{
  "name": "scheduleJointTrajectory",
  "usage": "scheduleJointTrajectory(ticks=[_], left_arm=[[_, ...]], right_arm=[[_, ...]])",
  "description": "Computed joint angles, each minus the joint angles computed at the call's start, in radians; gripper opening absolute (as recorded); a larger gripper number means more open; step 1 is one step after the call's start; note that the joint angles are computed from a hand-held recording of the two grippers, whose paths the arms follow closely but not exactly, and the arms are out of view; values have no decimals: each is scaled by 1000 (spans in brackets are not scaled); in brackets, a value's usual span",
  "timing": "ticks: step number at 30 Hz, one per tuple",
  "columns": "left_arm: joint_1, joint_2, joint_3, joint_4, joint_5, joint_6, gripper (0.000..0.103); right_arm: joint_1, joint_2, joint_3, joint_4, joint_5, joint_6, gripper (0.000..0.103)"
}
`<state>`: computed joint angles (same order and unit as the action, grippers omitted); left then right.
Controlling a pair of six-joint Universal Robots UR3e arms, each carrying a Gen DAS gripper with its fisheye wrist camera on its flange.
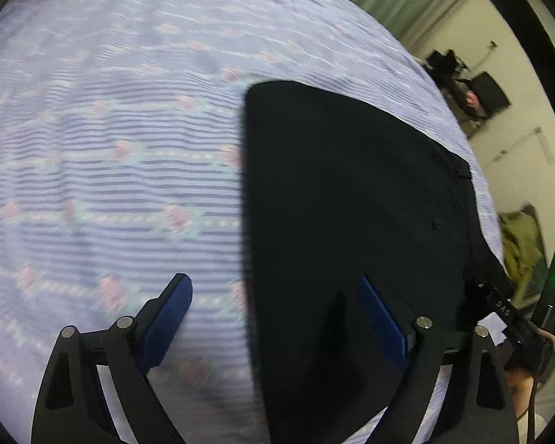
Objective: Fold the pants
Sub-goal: 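Grasp the folded black trousers with the right gripper while the left gripper grasps them too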
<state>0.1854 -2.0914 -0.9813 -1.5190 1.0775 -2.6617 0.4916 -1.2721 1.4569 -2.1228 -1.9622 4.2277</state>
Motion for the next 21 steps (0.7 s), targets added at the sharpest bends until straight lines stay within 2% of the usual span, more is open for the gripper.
scheduleJointTrajectory(ticks=[5, 6, 7, 8, 9, 12, 15, 21], left_arm=[[5, -125, 132, -117, -70, 37, 80], [10, -140, 152, -147, -95, 52, 74], [12, -150, 177, -185, -109, 65, 61], [15, -178, 244, -280, -140, 98, 55], [15, -195, 299, -362, -168, 135, 55], [7, -212, 369, -435, -189, 220, 55], [-10, -323, 514, -503, -168, 217, 54], [-28, -440, 649, -544, -200, 168, 56]], right_arm=[[21, 69, -104, 83, -42, 8, 26], [25, 79, -123, 104, -50, 14, 26], [27, 81, -129, 111, -53, 19, 26], [26, 80, -128, 112, -52, 28, 26], [27, 76, -125, 111, -50, 38, 26], [12, 44, -69, 66, -24, 80, 26], [16, 59, -86, 78, -35, 80, 27], [21, 74, -76, 51, -53, 74, 28]])
